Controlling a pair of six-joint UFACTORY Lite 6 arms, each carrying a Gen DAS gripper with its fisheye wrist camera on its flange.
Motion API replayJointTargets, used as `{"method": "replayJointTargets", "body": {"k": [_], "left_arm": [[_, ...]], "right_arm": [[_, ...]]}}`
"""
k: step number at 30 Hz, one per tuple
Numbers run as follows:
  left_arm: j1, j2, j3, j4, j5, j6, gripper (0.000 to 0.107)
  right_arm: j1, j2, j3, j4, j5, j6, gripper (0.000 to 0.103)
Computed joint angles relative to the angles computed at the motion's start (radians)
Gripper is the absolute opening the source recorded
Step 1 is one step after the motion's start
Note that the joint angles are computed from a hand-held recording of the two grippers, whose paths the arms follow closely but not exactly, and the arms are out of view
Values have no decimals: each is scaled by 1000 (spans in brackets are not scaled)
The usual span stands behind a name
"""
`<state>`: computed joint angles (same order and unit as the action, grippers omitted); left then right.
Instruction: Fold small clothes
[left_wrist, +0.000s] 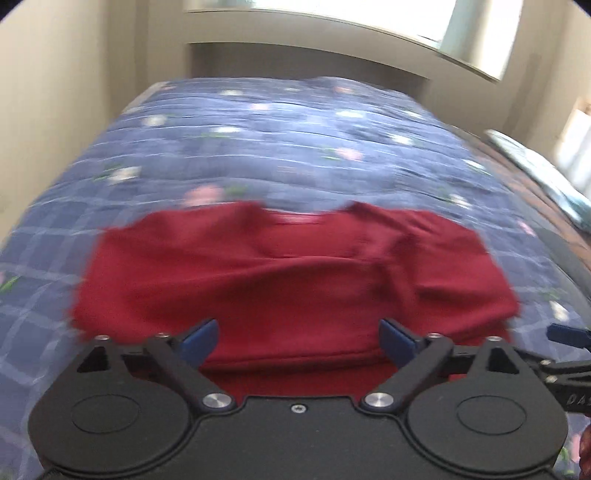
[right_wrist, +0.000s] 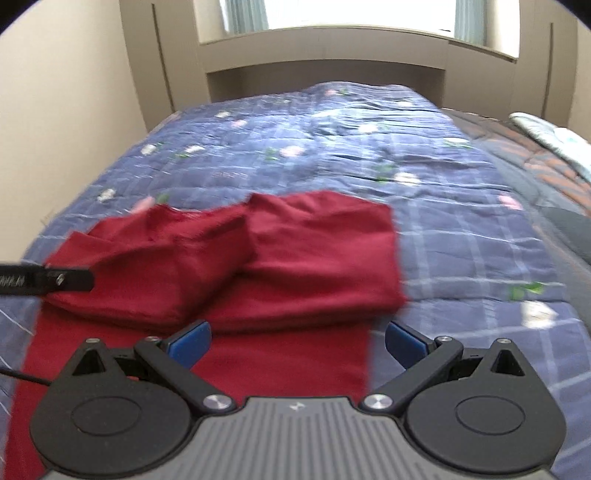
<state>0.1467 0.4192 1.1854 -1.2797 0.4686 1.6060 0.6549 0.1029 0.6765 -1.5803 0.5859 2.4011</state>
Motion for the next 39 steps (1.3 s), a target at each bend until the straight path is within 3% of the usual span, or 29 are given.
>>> {"method": "replayJointTargets", "body": {"k": [5, 10, 14, 18, 21, 24, 25, 26, 28, 31, 36, 39], "left_arm": [[137, 51, 75, 151, -100, -128, 97], [234, 252, 292, 312, -131, -200, 94], [258, 430, 506, 398, -74, -196, 85], [258, 540, 640, 351, -8, -68, 84], [256, 573, 679, 258, 12, 66, 79], [261, 604, 732, 268, 99, 81, 47], [268, 617, 756, 281, 146, 78, 32], [271, 614, 749, 272, 163, 99, 25], [275, 582, 687, 202, 150, 191, 16], [293, 587, 705, 208, 182, 112, 12], [322, 596, 734, 223, 215, -77, 11], [343, 703, 900, 318, 297, -356, 11]], "right_arm": [[-38, 224, 242, -115, -81, 32, 103], [-62, 447, 524, -2, -85, -145, 100], [-89, 548, 661, 108, -74, -259, 95], [-103, 608, 747, 171, -44, -344, 91], [-101, 624, 775, 200, -15, -379, 81], [-104, 623, 773, 221, -11, -375, 65], [-104, 619, 767, 223, -12, -365, 58], [-104, 614, 760, 224, -11, -354, 55], [-104, 596, 732, 212, -16, -320, 36], [-94, 566, 690, 190, -5, -266, 15], [-77, 520, 610, 154, 10, -166, 14], [-73, 527, 583, 180, 15, -162, 14]]}}
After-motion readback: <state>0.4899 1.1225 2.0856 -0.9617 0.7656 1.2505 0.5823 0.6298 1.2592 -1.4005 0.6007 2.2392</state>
